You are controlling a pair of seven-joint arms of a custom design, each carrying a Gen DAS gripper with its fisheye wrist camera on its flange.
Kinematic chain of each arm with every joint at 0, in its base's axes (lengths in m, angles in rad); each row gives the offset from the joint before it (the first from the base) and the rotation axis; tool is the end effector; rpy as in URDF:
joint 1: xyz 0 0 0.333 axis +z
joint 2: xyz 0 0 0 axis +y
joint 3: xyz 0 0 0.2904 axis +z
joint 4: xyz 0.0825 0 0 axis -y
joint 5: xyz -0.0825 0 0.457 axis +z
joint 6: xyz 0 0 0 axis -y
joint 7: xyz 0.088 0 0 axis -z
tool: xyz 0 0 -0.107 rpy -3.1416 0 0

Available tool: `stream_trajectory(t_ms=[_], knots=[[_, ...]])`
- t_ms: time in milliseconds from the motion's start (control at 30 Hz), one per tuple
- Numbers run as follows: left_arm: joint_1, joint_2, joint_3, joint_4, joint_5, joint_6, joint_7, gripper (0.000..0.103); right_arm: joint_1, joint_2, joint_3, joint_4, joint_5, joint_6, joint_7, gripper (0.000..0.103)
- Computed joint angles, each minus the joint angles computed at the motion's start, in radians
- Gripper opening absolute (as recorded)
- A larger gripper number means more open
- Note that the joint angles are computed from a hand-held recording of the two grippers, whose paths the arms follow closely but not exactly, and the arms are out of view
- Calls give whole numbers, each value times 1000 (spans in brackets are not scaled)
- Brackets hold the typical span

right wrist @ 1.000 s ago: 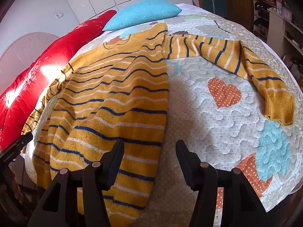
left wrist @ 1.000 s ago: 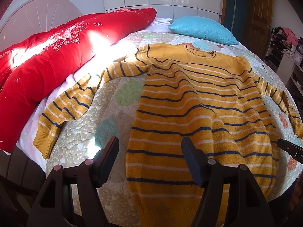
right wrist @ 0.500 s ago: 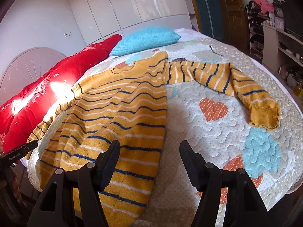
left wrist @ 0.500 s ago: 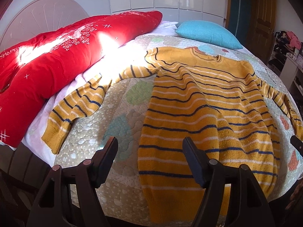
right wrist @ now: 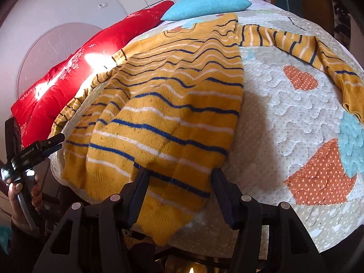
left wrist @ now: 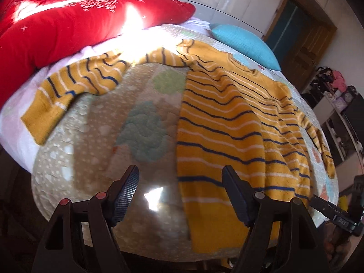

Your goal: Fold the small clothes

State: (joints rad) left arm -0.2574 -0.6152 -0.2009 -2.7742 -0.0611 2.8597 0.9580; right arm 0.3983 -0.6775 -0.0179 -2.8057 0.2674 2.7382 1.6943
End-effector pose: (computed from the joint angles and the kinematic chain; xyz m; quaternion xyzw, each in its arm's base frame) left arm 0.4201 -0.1939 0.4032 -0.7281 0.5944 -0.3177 0.1249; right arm 0.4180 0.1571 0.4006 -0.6866 0.6571 -0.0712 0.3027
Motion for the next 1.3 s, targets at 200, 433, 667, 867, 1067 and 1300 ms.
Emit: stream_trajectory(t_ms=[200, 433, 667, 867, 1067, 1300], knots=[[-79, 72, 9, 19, -70, 50, 62, 74, -9, -6, 19, -10, -16, -18, 33, 61], [-168, 57, 117, -16, -158, 109, 126, 74, 21, -84, -33, -65, 33, -62, 19, 61], [-138, 67, 82, -3, -175, 84, 128, 70, 130, -17, -112, -27, 190, -26, -132, 53], [-87, 67, 51, 30, -153, 11, 77, 9, 154, 9, -157, 1, 313, -25, -210, 12], [-66, -96, 1, -20, -106, -52, 23, 8, 117, -156, -174, -50, 389, -132, -303, 10], [-106, -285, -20, -111, -72, -115, -38, 8, 27, -373, -140, -154, 347, -296, -273, 10]])
